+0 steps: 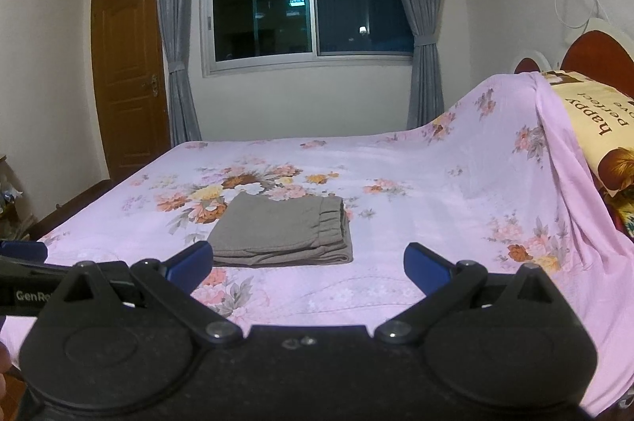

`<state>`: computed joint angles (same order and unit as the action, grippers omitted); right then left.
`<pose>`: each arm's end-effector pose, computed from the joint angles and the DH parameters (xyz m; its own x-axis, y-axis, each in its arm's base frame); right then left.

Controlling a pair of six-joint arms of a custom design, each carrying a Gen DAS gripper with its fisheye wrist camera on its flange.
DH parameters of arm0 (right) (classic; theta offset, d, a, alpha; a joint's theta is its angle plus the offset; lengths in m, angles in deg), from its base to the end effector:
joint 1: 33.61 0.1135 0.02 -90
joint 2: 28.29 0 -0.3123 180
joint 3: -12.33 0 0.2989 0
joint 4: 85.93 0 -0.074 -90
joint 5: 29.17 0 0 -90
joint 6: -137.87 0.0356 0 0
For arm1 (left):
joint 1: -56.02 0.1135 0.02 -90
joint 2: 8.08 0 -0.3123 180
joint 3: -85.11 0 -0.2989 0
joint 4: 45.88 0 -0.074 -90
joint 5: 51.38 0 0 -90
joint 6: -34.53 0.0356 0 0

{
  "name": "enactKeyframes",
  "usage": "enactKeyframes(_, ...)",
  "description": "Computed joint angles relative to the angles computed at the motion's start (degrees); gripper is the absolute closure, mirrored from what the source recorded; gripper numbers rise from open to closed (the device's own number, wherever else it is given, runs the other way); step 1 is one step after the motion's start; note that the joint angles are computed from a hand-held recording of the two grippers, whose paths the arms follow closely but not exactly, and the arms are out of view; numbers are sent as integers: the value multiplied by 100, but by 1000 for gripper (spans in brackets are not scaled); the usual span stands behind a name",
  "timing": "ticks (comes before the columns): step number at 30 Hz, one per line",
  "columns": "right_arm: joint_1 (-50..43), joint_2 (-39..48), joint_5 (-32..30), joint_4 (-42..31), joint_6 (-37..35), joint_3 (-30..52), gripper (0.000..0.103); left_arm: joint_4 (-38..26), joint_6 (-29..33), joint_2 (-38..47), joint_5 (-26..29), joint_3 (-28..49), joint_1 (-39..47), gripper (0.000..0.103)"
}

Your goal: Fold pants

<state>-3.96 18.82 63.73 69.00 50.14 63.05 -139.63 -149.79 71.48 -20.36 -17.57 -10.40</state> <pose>0.1814 0.1012 0.3210 -0.3356 -0.1455 -0.9307 -0.4402 0.8977 0.0184 0.1289 -0.2192 0.3171 -0.4767 -0.1925 -0.8577 -0.4350 0.8996 0.0399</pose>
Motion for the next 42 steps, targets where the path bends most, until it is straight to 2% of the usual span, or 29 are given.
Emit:
enactKeyframes(23, 40, 244, -68, 58, 93, 114, 0, 182, 99, -77, 36, -158, 234, 0)
enactKeyframes(42, 219, 557, 25, 174, 218, 172, 0, 534, 441, -153, 144, -330, 465, 0)
